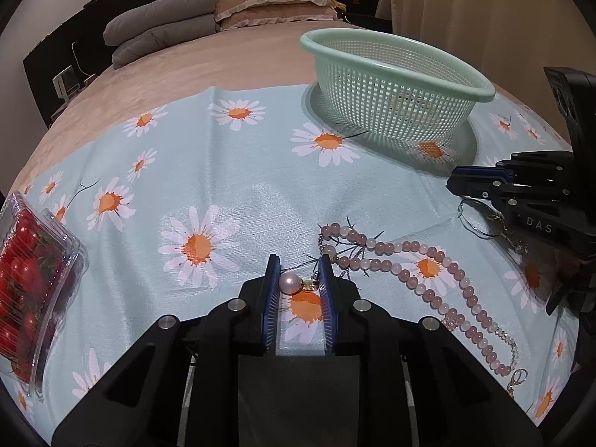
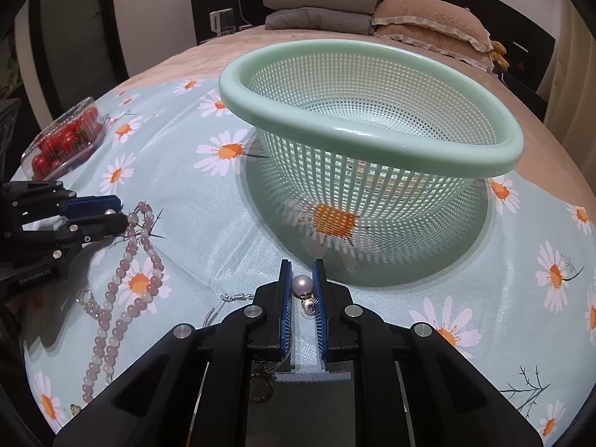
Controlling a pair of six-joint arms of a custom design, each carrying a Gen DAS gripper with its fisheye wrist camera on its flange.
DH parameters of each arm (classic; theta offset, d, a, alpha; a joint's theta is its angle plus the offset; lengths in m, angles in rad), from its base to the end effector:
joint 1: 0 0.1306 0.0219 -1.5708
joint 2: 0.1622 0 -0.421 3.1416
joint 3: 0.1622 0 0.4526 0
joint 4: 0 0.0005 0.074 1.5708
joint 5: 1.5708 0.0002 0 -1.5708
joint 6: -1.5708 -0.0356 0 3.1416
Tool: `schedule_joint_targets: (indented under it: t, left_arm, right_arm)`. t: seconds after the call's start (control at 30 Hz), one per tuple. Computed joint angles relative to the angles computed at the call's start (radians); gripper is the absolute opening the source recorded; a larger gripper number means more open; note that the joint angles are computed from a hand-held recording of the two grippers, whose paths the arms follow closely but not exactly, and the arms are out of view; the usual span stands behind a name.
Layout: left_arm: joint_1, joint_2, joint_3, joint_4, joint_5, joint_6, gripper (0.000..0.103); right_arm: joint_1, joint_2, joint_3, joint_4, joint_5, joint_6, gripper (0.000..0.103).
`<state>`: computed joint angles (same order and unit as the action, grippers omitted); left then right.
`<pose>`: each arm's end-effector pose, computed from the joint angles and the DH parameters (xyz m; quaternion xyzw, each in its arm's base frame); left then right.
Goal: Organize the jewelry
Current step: 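Grasp a pearl earring with the left tool while the right tool grasps another pearl earring, then carry both pearl earrings over the basket and open both tools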
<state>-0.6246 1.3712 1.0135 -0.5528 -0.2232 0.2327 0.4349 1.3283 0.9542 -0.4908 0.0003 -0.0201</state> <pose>0.4072 -0.2844 0.3069 0.1476 0.9291 -0.0381 0.3368 0.4359 0.2019 0.3013 -0.1932 0.9183 0.0778 0.3368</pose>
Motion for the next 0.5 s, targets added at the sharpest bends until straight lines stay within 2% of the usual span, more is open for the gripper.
schedule_joint_targets:
  t: [0.17,0.4,0.5]
  left_arm:
    - [-0.004,-0.025,0.000,0.000,0.010,0.022,0.022]
    - [-0.026,-0.053,0.015,0.023,-0.073,0.005,0.022]
    - [-0.016,-0.055,0.022,0.043,-0.039,0.019,0.022]
  right_arm:
    - [0.002,-0.019,-0.008,-0.012,0.005,0.013,0.011]
    - [0.001,-0.067,-0.023,0.001,0.034,0.021,0.011]
    - [-0.013,-0.104,-0.038,0.019,0.039,0.010,0.011]
